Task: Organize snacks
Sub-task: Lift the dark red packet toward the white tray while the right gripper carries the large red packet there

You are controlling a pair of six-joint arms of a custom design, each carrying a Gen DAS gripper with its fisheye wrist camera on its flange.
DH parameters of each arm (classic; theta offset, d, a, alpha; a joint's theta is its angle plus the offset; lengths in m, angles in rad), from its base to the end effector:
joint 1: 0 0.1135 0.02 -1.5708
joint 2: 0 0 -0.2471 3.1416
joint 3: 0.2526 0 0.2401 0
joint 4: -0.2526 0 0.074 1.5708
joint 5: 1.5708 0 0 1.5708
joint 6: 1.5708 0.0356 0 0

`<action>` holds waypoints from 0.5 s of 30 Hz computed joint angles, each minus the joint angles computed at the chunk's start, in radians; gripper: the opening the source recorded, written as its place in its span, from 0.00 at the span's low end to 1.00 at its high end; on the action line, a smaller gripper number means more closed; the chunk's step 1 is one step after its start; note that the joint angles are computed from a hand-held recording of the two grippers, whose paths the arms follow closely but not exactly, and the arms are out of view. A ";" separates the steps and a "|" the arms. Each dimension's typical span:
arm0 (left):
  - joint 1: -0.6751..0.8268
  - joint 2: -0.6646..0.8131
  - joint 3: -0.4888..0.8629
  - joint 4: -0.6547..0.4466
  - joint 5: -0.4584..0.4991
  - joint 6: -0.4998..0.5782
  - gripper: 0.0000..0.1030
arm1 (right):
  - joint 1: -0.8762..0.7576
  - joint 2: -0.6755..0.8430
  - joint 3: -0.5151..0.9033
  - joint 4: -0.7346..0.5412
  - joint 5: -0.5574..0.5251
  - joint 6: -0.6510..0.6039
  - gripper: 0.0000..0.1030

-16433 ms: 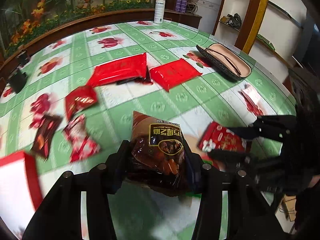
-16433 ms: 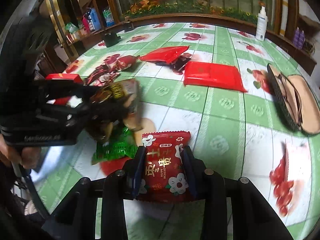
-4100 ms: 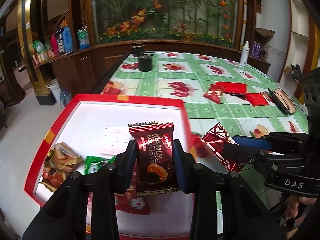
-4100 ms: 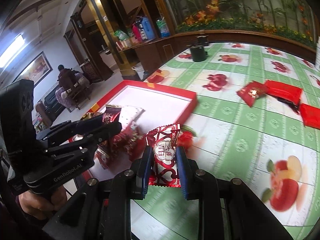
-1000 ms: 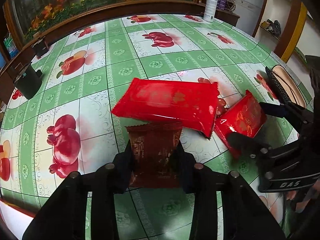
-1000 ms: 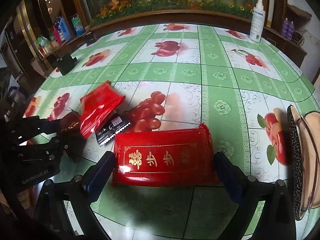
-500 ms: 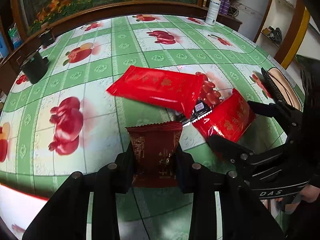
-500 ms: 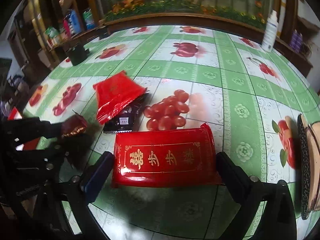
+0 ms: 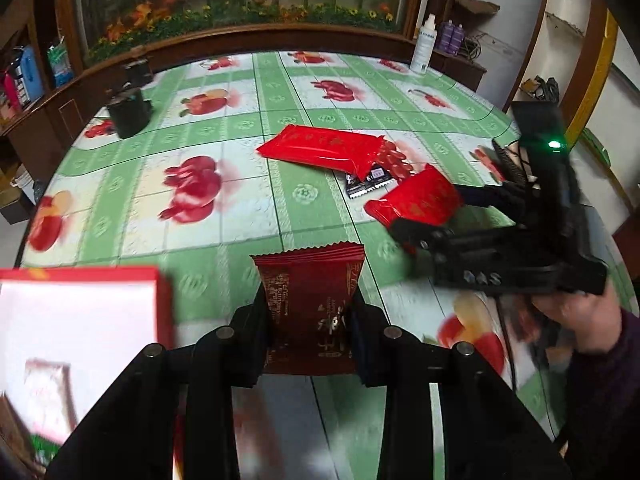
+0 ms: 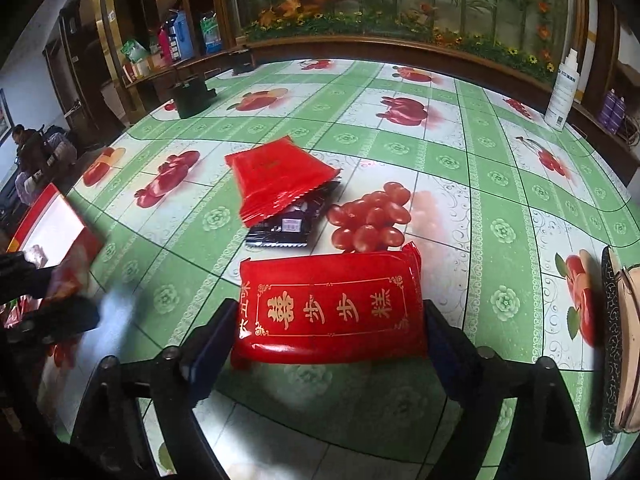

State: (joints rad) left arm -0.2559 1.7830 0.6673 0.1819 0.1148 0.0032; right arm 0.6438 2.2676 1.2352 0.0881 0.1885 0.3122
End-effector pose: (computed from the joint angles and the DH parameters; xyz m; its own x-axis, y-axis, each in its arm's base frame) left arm 0.2826 -0.0782 0.0847 -0.7767 0.2065 -0.5951 0.3199 0.9432 -0.0902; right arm 0.3345 0.2427 0.0459 -0.7707 -0.2012 -0.6046 -0.2785 0.9598 0.0356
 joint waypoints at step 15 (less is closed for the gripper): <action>0.145 -0.432 -0.332 -0.004 0.092 0.031 0.30 | 0.053 -0.191 -0.342 0.371 -0.202 0.225 0.78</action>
State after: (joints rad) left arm -0.1111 1.3510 0.3354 0.1775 0.2065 0.0337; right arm 0.6972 2.0765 0.8929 0.4589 -0.0135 0.5371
